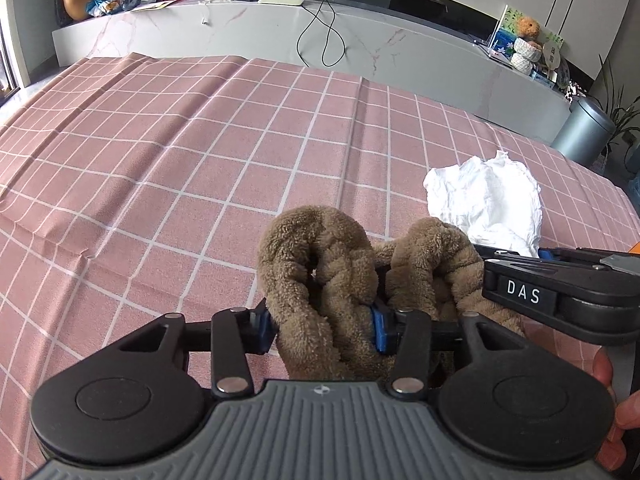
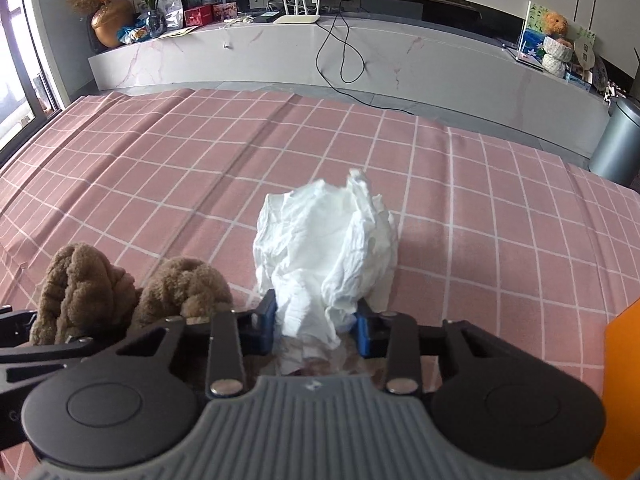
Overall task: Organize soft objects
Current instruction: 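Grasp the white tissue with the right tool while left tool holds the band, then carry the fuzzy band and tissue over the orange box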
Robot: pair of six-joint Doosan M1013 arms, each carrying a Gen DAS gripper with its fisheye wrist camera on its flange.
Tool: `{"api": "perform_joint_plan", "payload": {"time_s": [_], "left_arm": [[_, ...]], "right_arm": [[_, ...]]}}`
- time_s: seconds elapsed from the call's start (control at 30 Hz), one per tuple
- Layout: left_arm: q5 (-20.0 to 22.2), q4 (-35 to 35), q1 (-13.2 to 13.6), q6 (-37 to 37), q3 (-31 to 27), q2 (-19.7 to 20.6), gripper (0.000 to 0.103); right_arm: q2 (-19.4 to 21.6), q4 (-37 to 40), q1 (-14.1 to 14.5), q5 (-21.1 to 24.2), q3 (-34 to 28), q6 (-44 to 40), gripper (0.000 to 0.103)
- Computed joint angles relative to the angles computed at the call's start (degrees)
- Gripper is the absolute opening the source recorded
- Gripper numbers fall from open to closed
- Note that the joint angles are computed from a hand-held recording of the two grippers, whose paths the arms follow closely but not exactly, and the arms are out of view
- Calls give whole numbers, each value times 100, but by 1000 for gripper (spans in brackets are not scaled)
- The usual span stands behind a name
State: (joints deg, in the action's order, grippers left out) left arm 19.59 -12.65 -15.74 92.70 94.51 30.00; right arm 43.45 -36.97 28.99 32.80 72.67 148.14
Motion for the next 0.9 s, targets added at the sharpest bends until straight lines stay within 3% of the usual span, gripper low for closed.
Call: {"api": "perform_joint_plan", "payload": {"time_s": [0.1, 0.2, 0.27, 0.3, 0.43, 0.6, 0.73, 0.9], "left_arm": [[-9, -261, 30, 189, 8, 1, 66], [-63, -329, 30, 334, 25, 2, 67], [-110, -532, 26, 618, 44, -1, 54], [-96, -737, 34, 840, 45, -3, 39], [-233, -928, 6, 1081, 159, -96, 28], [-348, -1426, -28, 1594, 362, -307, 26], [-581, -1662, -95, 1975, 602, -577, 26], [-719, -2474, -137, 2853, 894, -932, 26]], "right_arm": [[-76, 2, 8, 45, 76, 146, 28], [-255, -265, 42, -13, 342, 656, 28], [-383, -418, 65, -77, 547, 1039, 28], [-449, -430, 68, -158, 659, 1166, 28], [-647, -364, 102, -413, 1002, 1376, 28], [-850, -505, 175, -640, 1322, 1723, 28], [-1043, -1156, 297, -542, 1542, 2217, 28], [-1405, -2060, 406, -579, 1934, 3118, 28]]}}
